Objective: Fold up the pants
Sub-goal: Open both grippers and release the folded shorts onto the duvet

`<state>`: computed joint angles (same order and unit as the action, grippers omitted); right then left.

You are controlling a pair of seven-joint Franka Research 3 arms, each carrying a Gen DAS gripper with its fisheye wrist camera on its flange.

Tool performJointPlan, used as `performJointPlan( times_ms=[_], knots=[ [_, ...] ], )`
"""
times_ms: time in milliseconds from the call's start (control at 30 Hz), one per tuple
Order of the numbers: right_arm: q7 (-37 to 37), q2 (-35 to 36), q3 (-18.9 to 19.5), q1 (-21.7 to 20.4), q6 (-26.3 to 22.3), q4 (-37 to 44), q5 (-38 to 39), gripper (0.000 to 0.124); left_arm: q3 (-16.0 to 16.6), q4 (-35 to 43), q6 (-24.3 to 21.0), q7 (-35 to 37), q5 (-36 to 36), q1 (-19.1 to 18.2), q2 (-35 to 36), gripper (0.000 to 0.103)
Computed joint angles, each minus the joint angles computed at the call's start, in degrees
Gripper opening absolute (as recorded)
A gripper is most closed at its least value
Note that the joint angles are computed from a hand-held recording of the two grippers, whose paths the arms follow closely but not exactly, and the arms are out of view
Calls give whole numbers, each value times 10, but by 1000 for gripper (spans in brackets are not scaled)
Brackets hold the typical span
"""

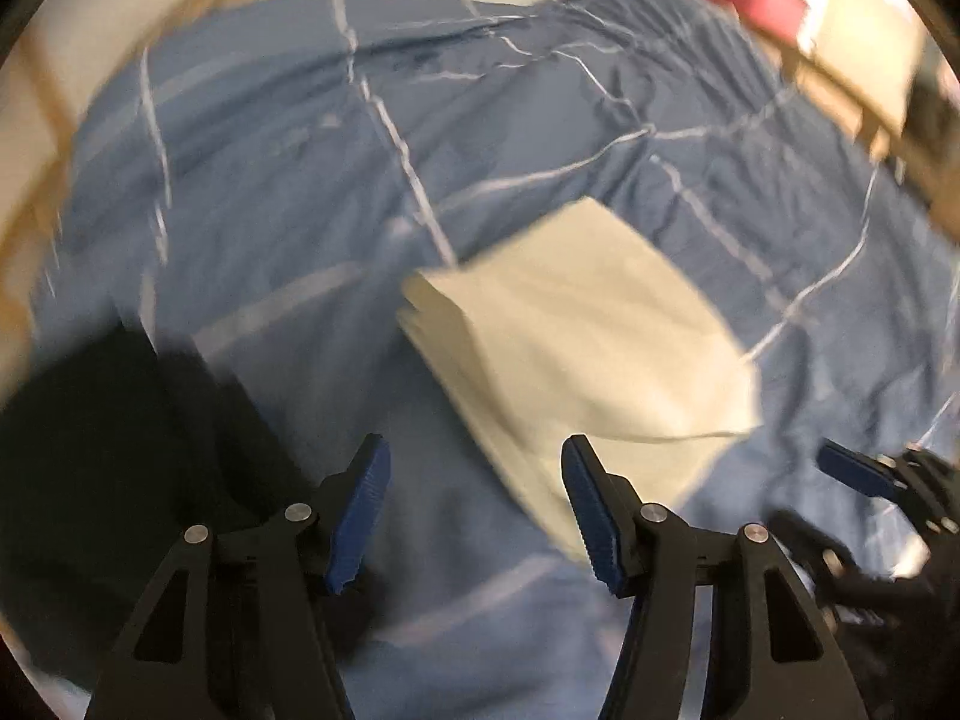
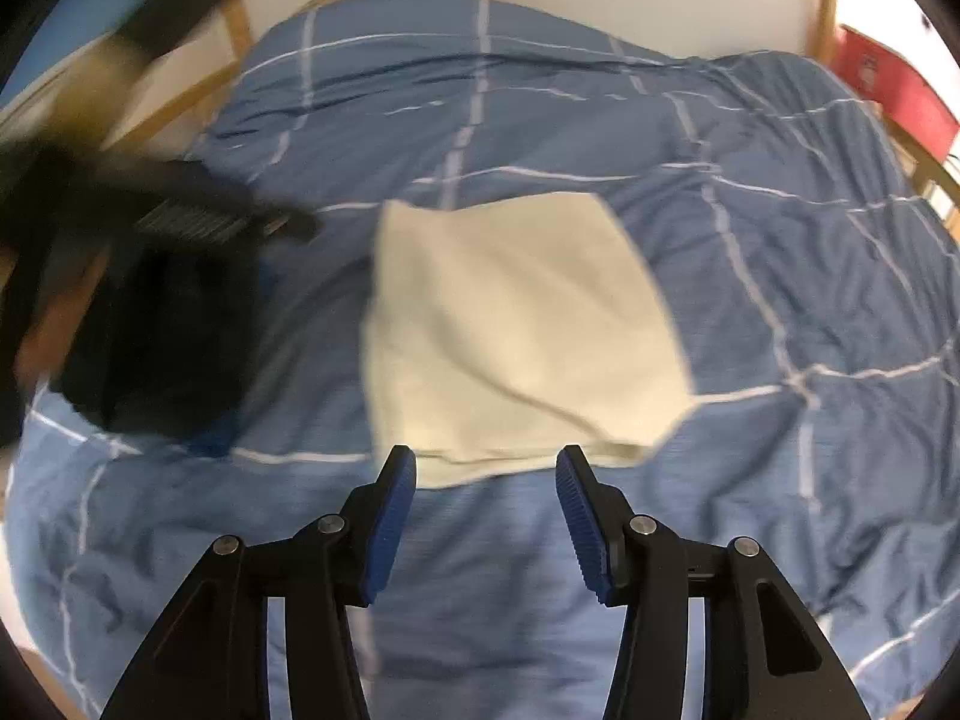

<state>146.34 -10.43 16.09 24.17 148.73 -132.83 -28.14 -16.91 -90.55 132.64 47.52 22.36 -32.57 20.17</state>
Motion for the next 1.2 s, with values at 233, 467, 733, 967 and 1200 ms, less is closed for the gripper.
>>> performJointPlan(
  times_ms=[233,467,733,967,1200],
  knots=[
    [-91,-10,-37,-41,-7,-16,11,50,-7,-35,53,-133,-61,-8,21,37],
    [-181,39,-74,-58,43,-1,114,50,-23,-61,135,-168,-100,0,49,31],
    [-168,62,-76,-61,41,14,111,49,-35,-77,177,-144,-147,15,52,27],
    [-195,78,-83,-54,33,26,126,48,-31,-47,148,-129,-156,11,66,26],
    [-237,96,-94,-50,29,43,146,45,-52,-23,161,-103,-192,29,96,5]
  ],
)
